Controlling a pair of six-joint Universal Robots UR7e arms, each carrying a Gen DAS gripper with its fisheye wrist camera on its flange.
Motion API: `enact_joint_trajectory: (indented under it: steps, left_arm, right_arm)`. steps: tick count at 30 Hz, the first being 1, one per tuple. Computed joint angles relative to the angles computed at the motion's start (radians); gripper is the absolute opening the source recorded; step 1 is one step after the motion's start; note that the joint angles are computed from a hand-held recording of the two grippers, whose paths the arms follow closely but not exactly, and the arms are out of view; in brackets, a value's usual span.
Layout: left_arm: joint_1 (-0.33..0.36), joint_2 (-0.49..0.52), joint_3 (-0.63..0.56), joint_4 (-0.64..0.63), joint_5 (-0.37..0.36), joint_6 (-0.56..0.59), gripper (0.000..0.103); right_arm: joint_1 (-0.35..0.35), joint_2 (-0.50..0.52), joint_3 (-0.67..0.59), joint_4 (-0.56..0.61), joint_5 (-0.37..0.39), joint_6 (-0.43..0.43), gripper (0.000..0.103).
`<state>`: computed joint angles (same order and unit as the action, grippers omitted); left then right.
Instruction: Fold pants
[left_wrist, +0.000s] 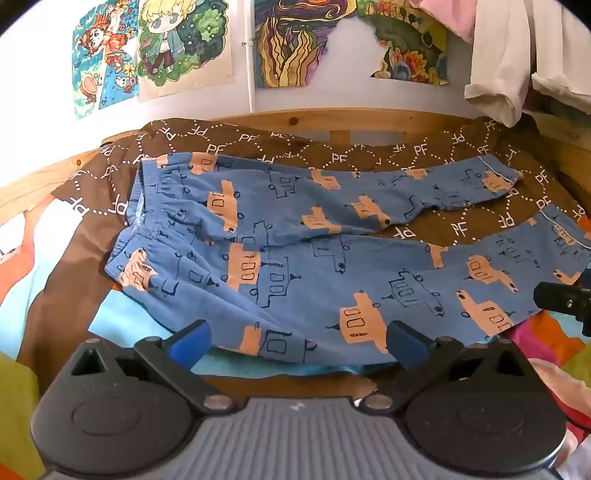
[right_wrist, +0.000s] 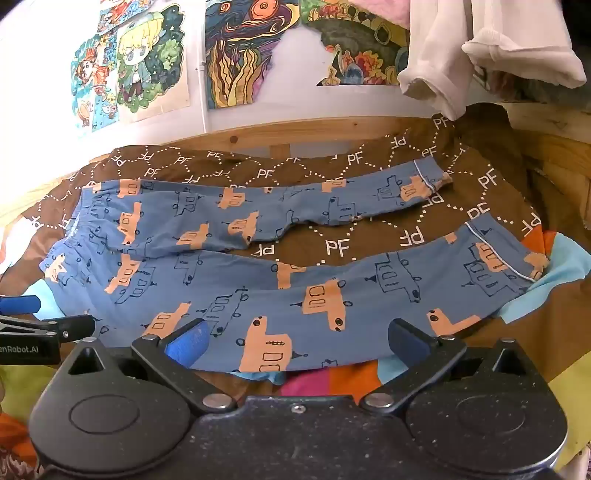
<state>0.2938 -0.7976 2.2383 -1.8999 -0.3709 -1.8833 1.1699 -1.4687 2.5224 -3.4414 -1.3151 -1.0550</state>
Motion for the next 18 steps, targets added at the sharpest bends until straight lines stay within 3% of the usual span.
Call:
enact_joint_trajectory:
  steps: [18]
  left_arm:
    - [0.003, 0.011, -0.018, 0.029, -0.001, -0.011, 0.103]
  right_arm:
    - [0.000, 0.011, -0.007, -0.009, 0.002, -0.006, 0.102]
